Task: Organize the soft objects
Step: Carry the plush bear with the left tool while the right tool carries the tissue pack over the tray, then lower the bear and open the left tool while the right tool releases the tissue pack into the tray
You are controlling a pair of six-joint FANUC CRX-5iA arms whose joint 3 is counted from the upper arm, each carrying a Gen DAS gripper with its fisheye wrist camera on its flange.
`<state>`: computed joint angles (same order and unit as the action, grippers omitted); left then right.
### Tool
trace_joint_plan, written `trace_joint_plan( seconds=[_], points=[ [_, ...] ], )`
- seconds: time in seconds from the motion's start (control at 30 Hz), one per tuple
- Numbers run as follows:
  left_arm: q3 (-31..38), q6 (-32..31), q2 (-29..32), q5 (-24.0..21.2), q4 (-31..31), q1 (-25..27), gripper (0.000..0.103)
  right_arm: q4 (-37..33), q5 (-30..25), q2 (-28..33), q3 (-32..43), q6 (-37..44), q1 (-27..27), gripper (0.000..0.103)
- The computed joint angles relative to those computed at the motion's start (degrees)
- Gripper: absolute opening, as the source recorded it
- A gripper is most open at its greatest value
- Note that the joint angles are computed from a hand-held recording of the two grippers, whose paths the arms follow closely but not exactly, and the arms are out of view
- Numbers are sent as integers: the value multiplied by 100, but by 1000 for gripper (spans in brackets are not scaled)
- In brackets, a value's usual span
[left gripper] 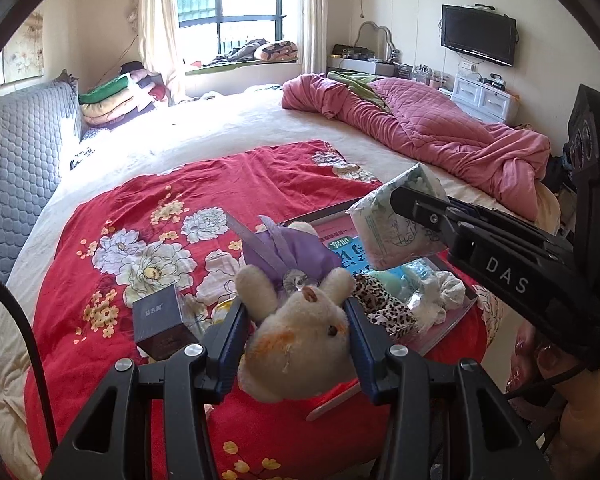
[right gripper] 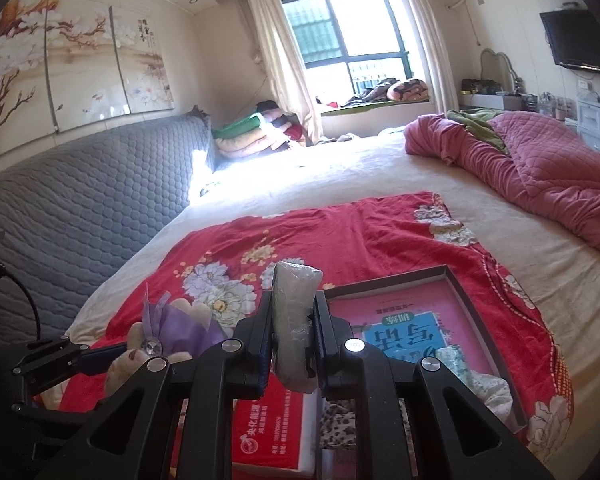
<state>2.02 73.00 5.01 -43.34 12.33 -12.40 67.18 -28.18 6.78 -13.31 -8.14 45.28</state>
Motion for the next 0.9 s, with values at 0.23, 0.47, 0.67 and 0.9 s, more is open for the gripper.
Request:
trace_joint_plan(
  seconds=[0.23, 0.47, 0.67, 0.9],
  points=[
    [291, 39, 285, -127, 6, -202, 48, 366, -210, -313, -394, -570, -185, 18],
    [591, -30, 609, -242, 84, -363, 48, 669, -433, -690, -813, -1094, -355, 18],
    [795, -153, 878, -308, 204, -513, 48, 829, -522, -902, -1093, -1485, -495, 18],
    [1060, -213, 1231, -419, 266, -673, 48, 958, -568, -1050, -1334, -1776, -630, 18]
  ],
)
